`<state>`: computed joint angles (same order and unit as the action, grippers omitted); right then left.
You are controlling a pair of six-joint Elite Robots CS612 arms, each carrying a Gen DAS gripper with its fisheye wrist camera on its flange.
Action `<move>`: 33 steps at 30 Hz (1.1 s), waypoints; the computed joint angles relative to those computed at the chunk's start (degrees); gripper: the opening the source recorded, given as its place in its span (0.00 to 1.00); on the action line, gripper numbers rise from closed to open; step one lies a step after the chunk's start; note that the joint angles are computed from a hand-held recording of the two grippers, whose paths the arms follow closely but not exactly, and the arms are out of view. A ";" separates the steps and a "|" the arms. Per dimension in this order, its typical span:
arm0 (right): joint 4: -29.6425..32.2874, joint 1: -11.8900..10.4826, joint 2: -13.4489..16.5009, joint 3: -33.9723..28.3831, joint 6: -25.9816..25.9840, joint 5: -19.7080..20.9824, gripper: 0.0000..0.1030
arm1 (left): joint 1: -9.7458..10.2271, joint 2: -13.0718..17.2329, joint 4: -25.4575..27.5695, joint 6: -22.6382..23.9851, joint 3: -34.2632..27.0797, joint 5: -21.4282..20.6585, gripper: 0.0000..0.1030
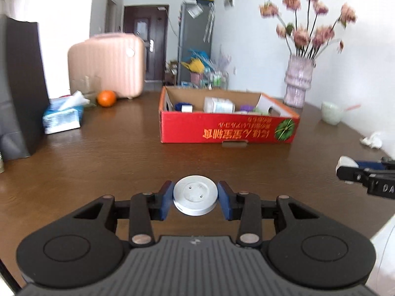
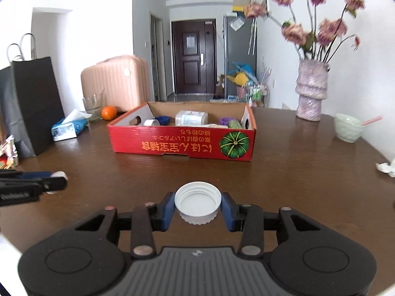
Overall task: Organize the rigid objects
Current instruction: 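Carry both white caps into the box and open both grippers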
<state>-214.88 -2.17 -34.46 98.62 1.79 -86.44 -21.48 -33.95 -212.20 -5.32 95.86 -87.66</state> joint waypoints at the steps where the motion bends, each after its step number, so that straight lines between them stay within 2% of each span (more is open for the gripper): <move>1: -1.56 0.10 -0.49 1.40 0.16 -0.21 0.38 | -0.07 -0.75 -1.49 -0.23 1.60 0.00 0.39; 10: -11.12 0.33 -3.01 8.08 -0.28 1.08 0.38 | -1.54 -3.94 -11.74 -0.53 9.22 2.53 0.39; 18: -13.75 0.42 -3.10 9.03 0.56 1.78 0.38 | -2.11 -4.01 -12.65 1.00 9.59 2.09 0.39; 24: -12.08 0.08 -2.39 6.94 1.11 2.13 0.38 | -1.86 -3.18 -10.18 1.99 6.15 0.50 0.39; 26: -10.99 -0.13 -2.06 5.47 1.44 2.21 0.38 | -1.44 -2.64 -9.47 2.55 3.99 -1.46 0.39; 29: -9.38 -0.53 -1.44 2.62 1.42 2.79 0.38 | -0.71 -1.71 -7.40 2.65 -0.27 -3.89 0.39; 33: -6.93 -1.07 -0.09 -2.90 0.78 4.01 0.38 | -0.08 0.46 -4.89 4.34 -7.44 -5.06 0.39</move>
